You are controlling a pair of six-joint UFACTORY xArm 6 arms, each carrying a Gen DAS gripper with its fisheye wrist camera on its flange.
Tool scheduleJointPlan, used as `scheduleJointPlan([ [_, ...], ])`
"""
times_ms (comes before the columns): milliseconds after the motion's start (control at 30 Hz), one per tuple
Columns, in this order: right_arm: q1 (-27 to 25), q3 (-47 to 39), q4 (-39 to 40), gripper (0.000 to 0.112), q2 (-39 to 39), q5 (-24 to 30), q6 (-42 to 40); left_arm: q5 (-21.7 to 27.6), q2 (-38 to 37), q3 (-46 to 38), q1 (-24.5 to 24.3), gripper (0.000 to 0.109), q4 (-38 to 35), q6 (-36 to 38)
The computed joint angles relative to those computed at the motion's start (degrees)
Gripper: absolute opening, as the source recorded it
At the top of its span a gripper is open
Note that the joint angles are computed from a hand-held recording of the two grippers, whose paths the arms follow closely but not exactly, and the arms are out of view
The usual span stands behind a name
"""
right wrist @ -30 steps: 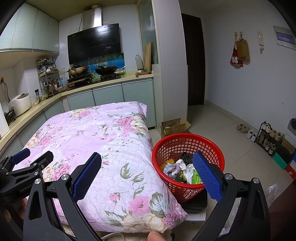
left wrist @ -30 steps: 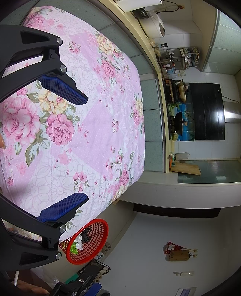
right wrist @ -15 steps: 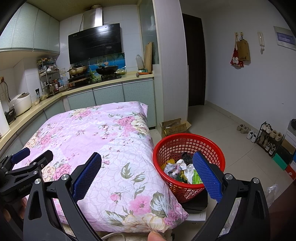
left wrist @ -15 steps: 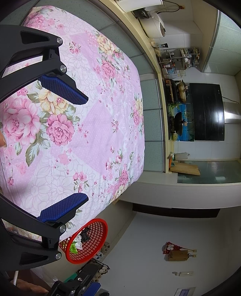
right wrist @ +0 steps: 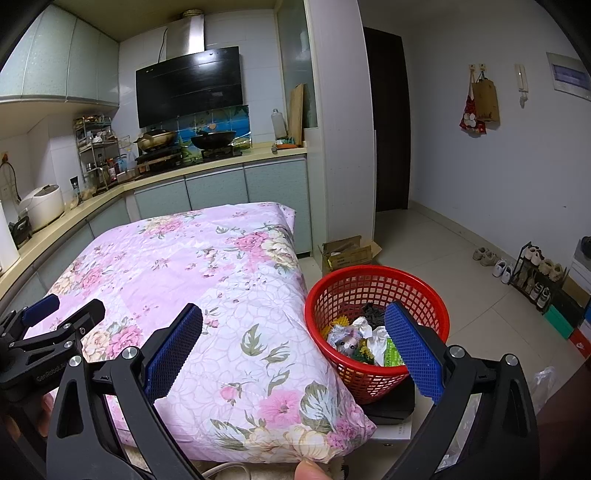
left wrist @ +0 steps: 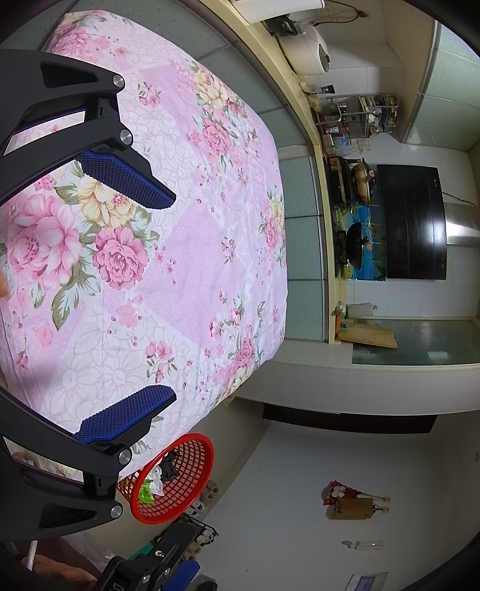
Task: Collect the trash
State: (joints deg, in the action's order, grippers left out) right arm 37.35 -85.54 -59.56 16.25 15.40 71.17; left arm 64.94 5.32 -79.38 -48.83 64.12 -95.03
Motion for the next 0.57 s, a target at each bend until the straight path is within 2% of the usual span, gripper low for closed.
scheduleJointPlan([
  [300, 0.89, -0.06, 1.21, 0.096, 0.72, -0.53, -0.84, -1.13, -2.81, 3.61, 0.30, 0.093, 1.73, -2.77],
  [433, 2.09, -1.15, 1.26, 0.096, 3.27, -3.15, -0.29, -1.28, -5.56, 6.98, 1.34, 0.093, 0.36, -2.95],
  [567, 4.73, -3.93, 5.68, 0.096, 8.76, -5.85, -6.87, 1.52, -8.15, 10.71, 2.69, 0.093, -1.30, -4.35],
])
